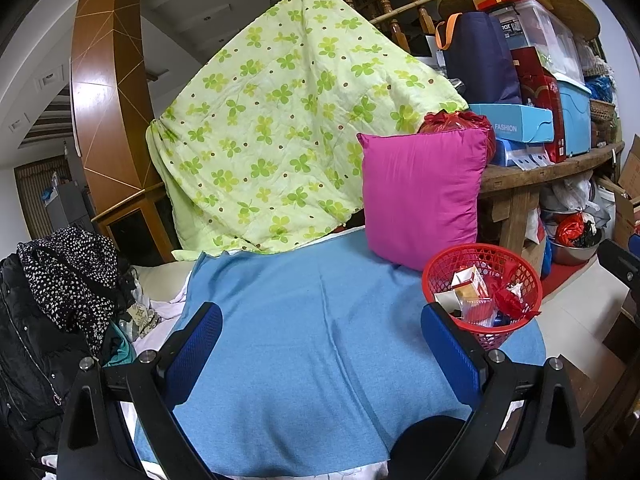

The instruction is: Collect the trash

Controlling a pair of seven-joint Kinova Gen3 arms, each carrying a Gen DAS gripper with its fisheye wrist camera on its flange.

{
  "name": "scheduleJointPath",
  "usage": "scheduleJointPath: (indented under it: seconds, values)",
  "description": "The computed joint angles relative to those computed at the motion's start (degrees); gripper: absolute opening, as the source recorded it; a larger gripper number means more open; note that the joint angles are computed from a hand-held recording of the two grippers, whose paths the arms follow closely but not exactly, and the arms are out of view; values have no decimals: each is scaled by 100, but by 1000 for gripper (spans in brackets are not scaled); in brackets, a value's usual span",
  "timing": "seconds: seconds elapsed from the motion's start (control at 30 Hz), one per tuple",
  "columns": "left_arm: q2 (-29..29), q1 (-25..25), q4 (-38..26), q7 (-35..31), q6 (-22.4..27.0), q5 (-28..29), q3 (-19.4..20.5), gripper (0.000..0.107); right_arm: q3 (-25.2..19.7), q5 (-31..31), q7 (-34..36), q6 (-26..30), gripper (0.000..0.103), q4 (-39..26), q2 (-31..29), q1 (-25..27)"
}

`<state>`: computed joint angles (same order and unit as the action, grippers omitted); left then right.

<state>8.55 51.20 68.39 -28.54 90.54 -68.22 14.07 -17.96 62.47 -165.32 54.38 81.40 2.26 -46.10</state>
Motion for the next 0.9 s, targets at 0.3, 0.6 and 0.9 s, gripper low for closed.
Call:
scheduleJointPath:
  seconds: [0.3, 0.6, 0.9]
  values:
    - [-7, -21, 20, 9, 6, -7, 15, 99, 3, -28, 31, -5, 77, -11, 0, 6]
    - [-33, -52, 84, 27, -19, 10, 22, 99, 3, 9, -39, -18, 77, 43, 5, -6]
    - [-43, -81, 102, 31, -36, 18, 49, 99, 2, 11, -30, 1, 77, 26, 10, -15]
